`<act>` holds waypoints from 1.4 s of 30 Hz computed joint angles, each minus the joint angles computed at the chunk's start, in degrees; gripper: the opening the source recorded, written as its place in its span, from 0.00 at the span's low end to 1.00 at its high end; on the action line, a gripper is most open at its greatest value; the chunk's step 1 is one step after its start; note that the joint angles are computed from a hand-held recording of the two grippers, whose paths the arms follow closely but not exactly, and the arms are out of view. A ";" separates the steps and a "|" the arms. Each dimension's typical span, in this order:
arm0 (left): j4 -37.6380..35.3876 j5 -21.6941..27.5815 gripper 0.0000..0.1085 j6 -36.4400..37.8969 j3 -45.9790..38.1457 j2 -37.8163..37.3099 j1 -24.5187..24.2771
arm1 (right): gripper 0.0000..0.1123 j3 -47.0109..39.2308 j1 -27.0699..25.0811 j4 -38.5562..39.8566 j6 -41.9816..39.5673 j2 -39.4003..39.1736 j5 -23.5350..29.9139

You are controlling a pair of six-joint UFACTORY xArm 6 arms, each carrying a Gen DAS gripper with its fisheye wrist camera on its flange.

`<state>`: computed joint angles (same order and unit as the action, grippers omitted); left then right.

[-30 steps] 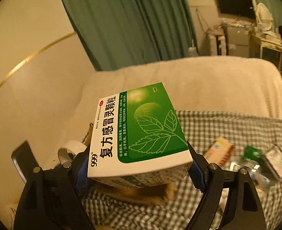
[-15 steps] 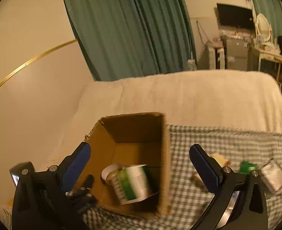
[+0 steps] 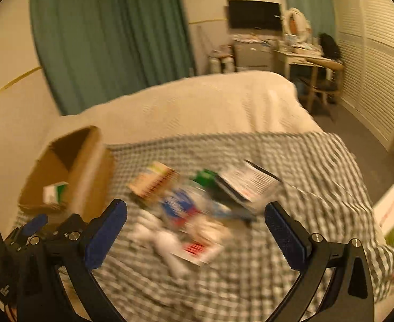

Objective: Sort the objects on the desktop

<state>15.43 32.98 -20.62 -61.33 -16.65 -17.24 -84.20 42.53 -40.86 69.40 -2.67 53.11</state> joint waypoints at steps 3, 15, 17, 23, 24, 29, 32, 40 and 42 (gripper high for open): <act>4.38 1.32 0.95 -3.42 -1.60 5.14 -1.40 | 0.91 5.33 -1.12 -3.68 3.85 -2.99 1.84; -8.03 -3.31 0.95 0.95 -8.20 17.46 -0.04 | 0.91 10.97 -10.87 1.79 0.39 1.48 -9.59; -11.32 -3.66 0.95 3.49 -8.24 18.36 0.15 | 0.91 10.06 -12.23 2.66 0.01 3.50 -10.90; -19.93 -5.09 0.70 11.21 -8.80 19.92 0.25 | 0.91 5.77 -15.53 4.95 -4.10 9.68 -13.92; -19.64 -4.83 0.52 11.44 -9.57 20.51 -0.03 | 0.89 5.46 -15.74 4.88 -4.54 10.27 -14.57; -21.12 -4.76 0.47 13.59 -9.16 20.21 -0.03 | 0.36 3.68 -15.54 7.15 -7.41 12.30 -14.19; -19.94 -5.07 0.47 12.03 -8.67 19.67 -0.23 | 0.04 4.65 -15.34 6.95 -6.53 11.43 -14.14; -20.16 -5.05 0.47 10.86 -7.03 17.37 -0.30 | 0.00 11.58 -13.80 7.54 -3.99 3.07 -16.69; -20.59 -5.20 0.47 10.56 -6.87 17.01 -0.44 | 0.10 13.41 -14.01 9.06 -3.17 1.26 -18.26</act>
<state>-5.16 27.78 -10.07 -68.20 0.36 -17.68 -70.79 28.52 -31.80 66.23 -1.41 34.85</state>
